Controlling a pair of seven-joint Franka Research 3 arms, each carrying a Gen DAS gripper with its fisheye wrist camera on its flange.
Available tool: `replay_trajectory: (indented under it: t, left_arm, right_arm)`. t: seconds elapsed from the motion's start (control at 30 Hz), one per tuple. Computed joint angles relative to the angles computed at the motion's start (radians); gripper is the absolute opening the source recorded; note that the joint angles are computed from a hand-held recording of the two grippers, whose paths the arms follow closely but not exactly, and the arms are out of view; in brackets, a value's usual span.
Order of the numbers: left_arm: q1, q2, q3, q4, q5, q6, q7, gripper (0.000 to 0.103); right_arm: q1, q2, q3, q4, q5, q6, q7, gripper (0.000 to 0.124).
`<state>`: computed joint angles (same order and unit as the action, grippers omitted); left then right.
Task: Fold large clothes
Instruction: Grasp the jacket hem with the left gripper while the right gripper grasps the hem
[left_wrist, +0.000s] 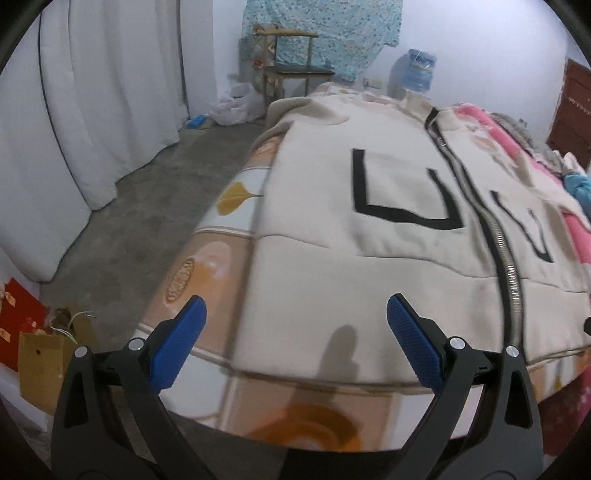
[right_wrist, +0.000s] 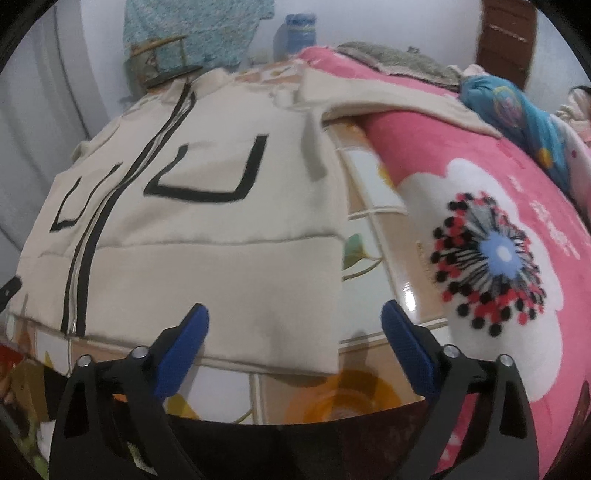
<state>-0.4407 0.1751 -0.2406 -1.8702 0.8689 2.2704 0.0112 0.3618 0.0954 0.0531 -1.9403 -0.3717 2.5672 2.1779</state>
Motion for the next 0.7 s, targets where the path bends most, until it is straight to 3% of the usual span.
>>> replay_trajectory:
  t: [0.07, 0.13, 0.27, 0.4, 0.47, 0.6, 0.7]
  left_arm:
    - [0.003, 0.005, 0.004, -0.001, 0.001, -0.003, 0.002, 0.093]
    - [0.009, 0.013, 0.006, 0.001, -0.008, 0.007, 0.010, 0.076]
    - [0.020, 0.010, 0.015, -0.018, -0.020, 0.059, -0.013, 0.069]
    - [0.017, 0.029, 0.021, 0.004, 0.009, 0.046, -0.015, 0.058]
    - [0.010, 0.043, 0.023, 0.023, 0.027, 0.030, -0.005, 0.048]
    - [-0.014, 0.070, 0.023, 0.072, 0.049, -0.045, 0.036, 0.016]
    - [-0.041, 0.080, 0.023, 0.102, 0.079, -0.113, 0.069, 0.009]
  right_arm:
    - [-0.003, 0.013, 0.003, 0.008, 0.036, -0.012, -0.031, 0.082]
    - [-0.006, 0.026, -0.001, 0.016, 0.061, -0.019, -0.035, 0.073]
    - [-0.006, 0.042, -0.012, 0.028, 0.059, 0.006, -0.033, 0.063]
    - [-0.009, 0.078, -0.018, 0.055, 0.090, 0.036, -0.078, 0.051]
    - [-0.007, 0.091, -0.026, 0.060, 0.098, 0.061, -0.087, 0.047]
    - [-0.002, 0.095, -0.037, 0.068, 0.119, 0.070, -0.098, 0.021]
    - [-0.011, 0.085, -0.032, 0.065, 0.168, 0.063, -0.129, 0.012]
